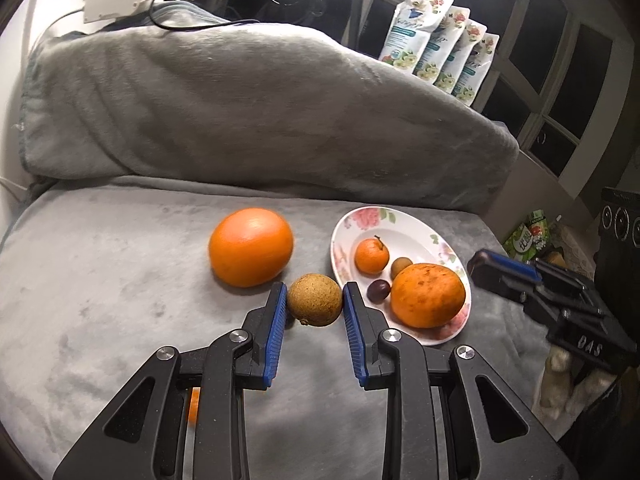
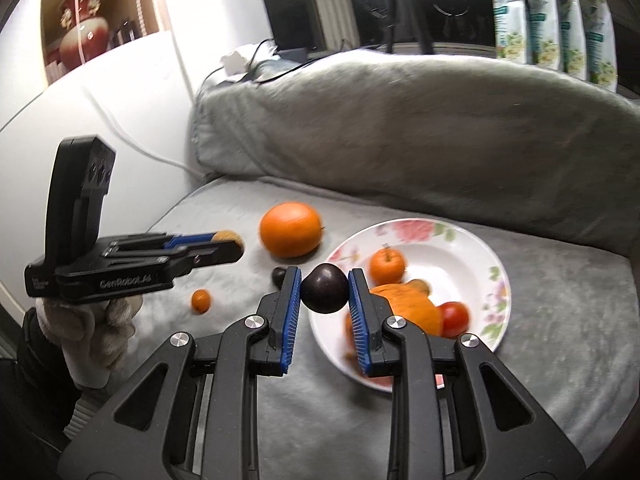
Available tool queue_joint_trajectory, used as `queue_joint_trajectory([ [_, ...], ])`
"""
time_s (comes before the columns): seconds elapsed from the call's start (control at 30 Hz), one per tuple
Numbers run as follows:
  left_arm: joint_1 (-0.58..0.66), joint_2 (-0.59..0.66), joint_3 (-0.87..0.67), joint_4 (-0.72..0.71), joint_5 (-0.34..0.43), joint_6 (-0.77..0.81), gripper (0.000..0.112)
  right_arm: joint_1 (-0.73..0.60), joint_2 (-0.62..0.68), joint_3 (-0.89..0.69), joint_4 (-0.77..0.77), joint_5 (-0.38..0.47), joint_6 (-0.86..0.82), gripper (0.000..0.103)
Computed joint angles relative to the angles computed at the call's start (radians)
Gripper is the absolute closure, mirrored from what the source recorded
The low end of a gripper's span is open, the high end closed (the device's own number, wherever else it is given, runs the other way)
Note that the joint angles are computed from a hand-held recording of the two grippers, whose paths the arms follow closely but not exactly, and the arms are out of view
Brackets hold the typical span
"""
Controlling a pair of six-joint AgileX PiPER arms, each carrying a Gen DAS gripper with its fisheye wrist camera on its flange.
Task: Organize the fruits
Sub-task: 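Carry the kiwi with the left tool while the right tool carries the plum over the plate, then open both tools to release the kiwi and plum onto the plate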
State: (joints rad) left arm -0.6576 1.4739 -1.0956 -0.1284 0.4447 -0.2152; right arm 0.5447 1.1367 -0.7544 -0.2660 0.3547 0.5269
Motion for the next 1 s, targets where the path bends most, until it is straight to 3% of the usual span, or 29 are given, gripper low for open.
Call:
queue_joint_trajectory([
  [0.3,-0.028,0.071,-0.068,-0.018,0.010,0.019,0.085,-0.172,-0.018,0.011,0.196,-0.018,-0.230,0.078],
  [0.5,-0.043,0.124,-0.121,-0.031,0.020,0.037,0.085,-0.283,0.012,0.012,0.416,-0.030,-0.481,0.078],
  [1.0,-0.048,0.210,-0.206,-0.066,0.044,0.084,0.085,-0.425,0.116,0.000,0.804,-0.036,-0.893,0.078],
])
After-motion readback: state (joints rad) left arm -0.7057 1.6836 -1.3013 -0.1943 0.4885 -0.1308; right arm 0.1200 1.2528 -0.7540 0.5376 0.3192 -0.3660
